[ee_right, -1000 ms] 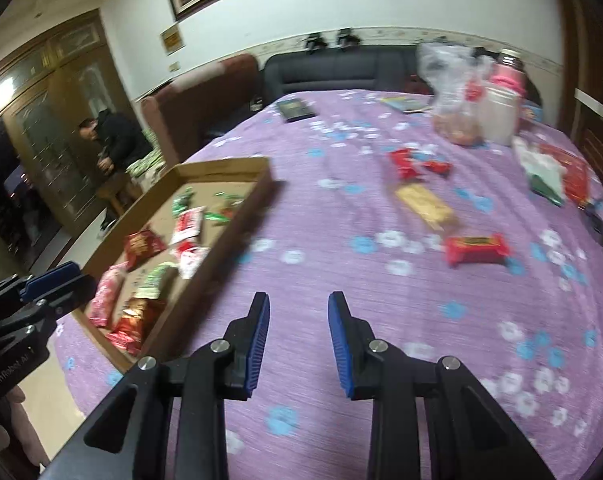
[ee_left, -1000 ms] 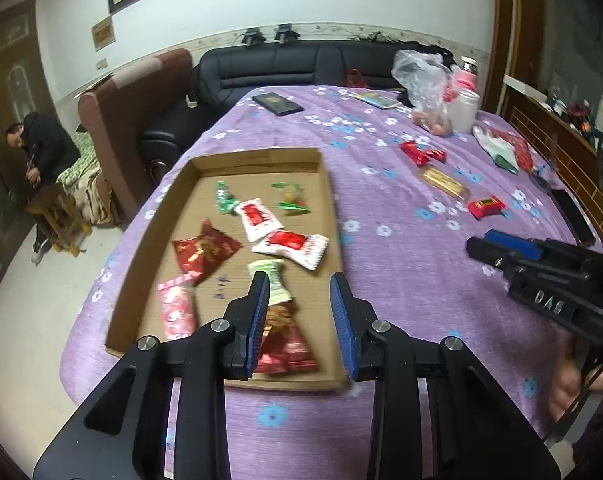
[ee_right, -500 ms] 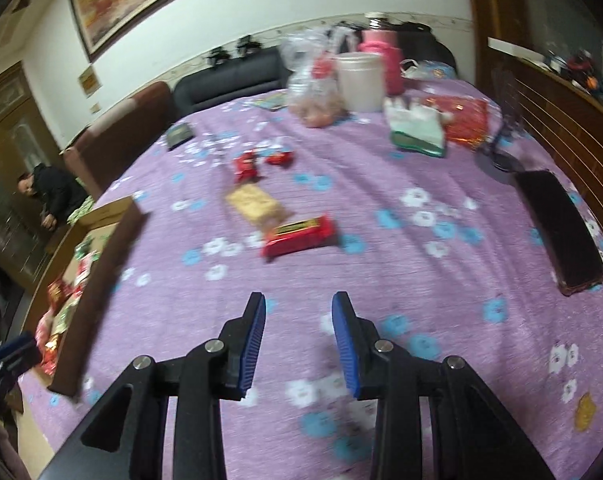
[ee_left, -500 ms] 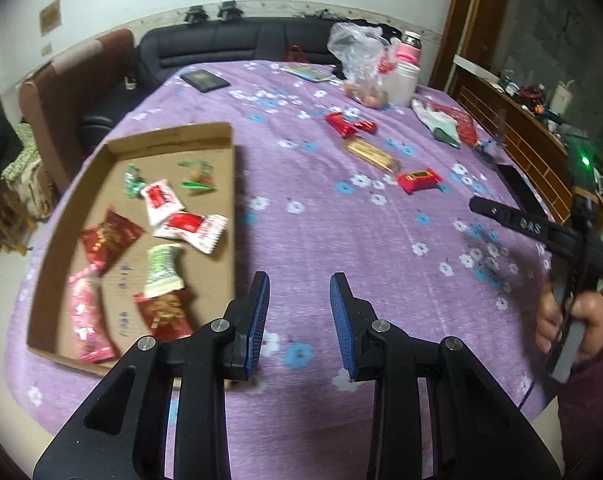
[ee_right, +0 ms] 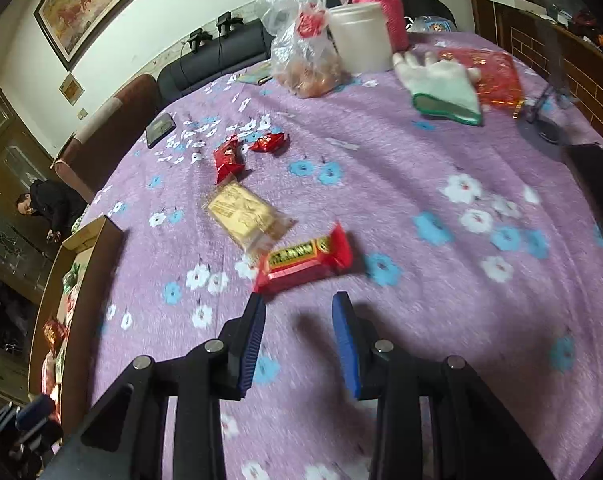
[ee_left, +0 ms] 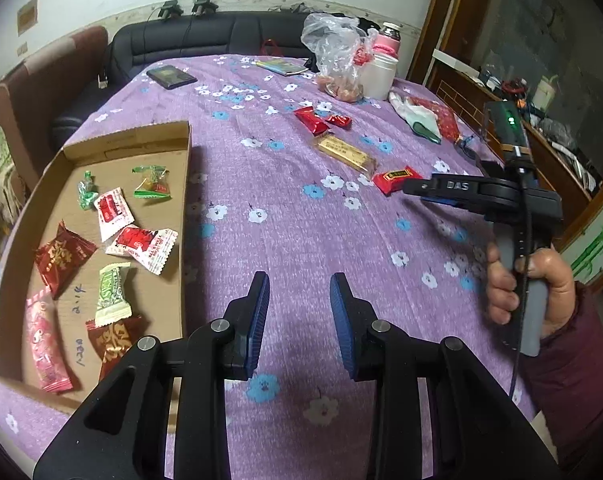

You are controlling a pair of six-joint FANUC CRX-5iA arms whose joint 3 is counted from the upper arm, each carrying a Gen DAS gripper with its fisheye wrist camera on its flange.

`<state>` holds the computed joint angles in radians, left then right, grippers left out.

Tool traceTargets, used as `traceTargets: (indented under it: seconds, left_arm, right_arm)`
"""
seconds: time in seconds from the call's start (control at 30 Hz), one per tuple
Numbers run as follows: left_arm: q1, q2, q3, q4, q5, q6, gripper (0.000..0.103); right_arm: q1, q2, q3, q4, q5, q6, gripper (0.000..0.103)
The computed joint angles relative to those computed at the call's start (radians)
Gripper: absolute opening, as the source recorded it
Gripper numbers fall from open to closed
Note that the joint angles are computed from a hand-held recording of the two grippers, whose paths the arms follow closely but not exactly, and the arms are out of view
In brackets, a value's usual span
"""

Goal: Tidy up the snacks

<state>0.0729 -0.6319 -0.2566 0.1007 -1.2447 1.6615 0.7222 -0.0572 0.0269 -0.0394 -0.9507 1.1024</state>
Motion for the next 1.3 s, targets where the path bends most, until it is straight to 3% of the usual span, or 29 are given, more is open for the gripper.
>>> traceTargets:
  seconds: [0.23, 0.5, 0.53, 0.57, 0.6, 0.73, 0.97, 1.1, 1.3]
  left_arm:
    - [0.044, 0.008, -0.019, 0.025, -0.004, -0.018, 0.031]
    - [0.049, 0.022, -0.028, 0.024, 0.008, -0.013, 0.031]
    - [0.051, 0.023, -0.029, 0.027, 0.006, -0.013, 0.031]
    - [0.053, 0.024, -0.028, 0.031, 0.007, -0.014, 0.031]
    - [0.052, 0.025, -0.025, 0.032, 0.008, -0.014, 0.031]
    - [0.033, 0.057, 0.009, 0.026, 0.017, -0.006, 0.031]
    - [-0.068, 0.230, 0.134, -0.026, 0.038, 0.058, 0.031]
    - [-0.096, 0.351, 0.196, -0.003, 0.057, 0.093, 0.031]
    - [-0.171, 0.510, 0.331, -0.109, 0.057, 0.213, 0.031]
  right_arm:
    - [0.044, 0.053, 0.015, 0.100, 0.022, -0.115, 0.045]
    - [0.086, 0.084, -0.001, 0.235, 0.053, -0.215, 0.045]
    - [0.089, 0.085, -0.004, 0.246, 0.056, -0.218, 0.044]
    - [0.093, 0.085, -0.010, 0.262, 0.059, -0.224, 0.030]
    - [0.099, 0.085, -0.020, 0.296, 0.058, -0.240, 0.026]
    - [0.078, 0.074, -0.025, 0.270, 0.060, -0.227, 0.014]
    - [0.040, 0.029, -0.060, 0.272, 0.038, -0.235, 0.011]
    - [0.015, -0.001, -0.102, 0.284, 0.048, -0.236, 0.011]
    - [-0.024, -0.018, -0.113, 0.228, 0.081, -0.212, 0.011]
